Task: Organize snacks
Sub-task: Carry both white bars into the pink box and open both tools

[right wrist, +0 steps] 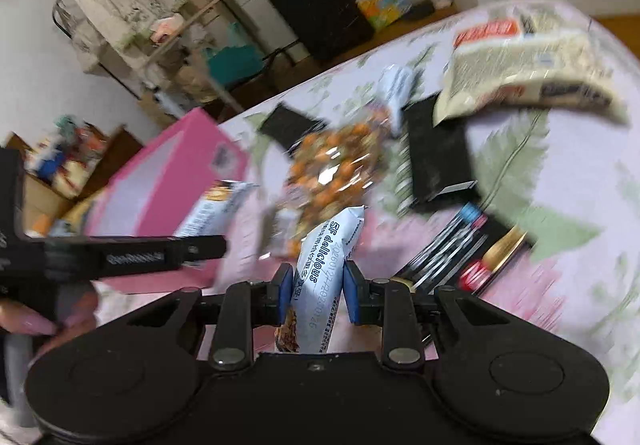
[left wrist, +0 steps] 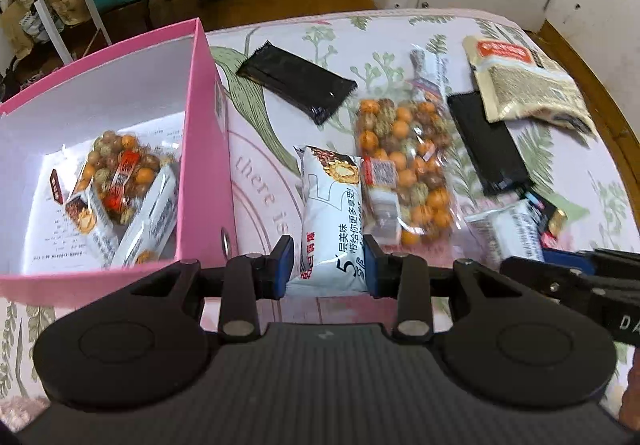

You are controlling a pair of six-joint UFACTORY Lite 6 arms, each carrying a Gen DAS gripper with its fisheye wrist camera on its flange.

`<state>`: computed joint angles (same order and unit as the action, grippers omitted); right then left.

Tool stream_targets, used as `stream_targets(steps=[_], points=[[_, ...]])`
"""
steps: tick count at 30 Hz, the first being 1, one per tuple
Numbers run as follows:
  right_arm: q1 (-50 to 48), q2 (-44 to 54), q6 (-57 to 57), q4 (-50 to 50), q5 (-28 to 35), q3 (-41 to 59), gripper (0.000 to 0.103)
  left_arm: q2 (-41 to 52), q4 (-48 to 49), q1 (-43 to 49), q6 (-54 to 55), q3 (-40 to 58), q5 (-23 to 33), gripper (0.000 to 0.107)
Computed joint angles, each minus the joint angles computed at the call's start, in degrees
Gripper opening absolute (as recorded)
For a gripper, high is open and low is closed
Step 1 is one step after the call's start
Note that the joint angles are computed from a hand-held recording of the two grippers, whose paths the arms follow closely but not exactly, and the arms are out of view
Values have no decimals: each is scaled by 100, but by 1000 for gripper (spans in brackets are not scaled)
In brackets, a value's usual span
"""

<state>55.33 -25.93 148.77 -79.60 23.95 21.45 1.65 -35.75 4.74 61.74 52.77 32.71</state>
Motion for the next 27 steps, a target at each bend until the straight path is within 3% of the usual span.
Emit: stream_targets(steps=[11, 20, 27], points=[[817, 373, -1729, 1395, 511, 1105, 32, -1015, -13, 1322, 740, -216, 1503, 34], [1093, 1159, -3524, 2257, 1101, 2667, 32, -1033, -172, 2785, 1480, 641, 2831, 35], [741, 2161, -4917, 2570, 997, 4152, 32, -288, -326, 3372, 1574, 1698, 2918, 35]])
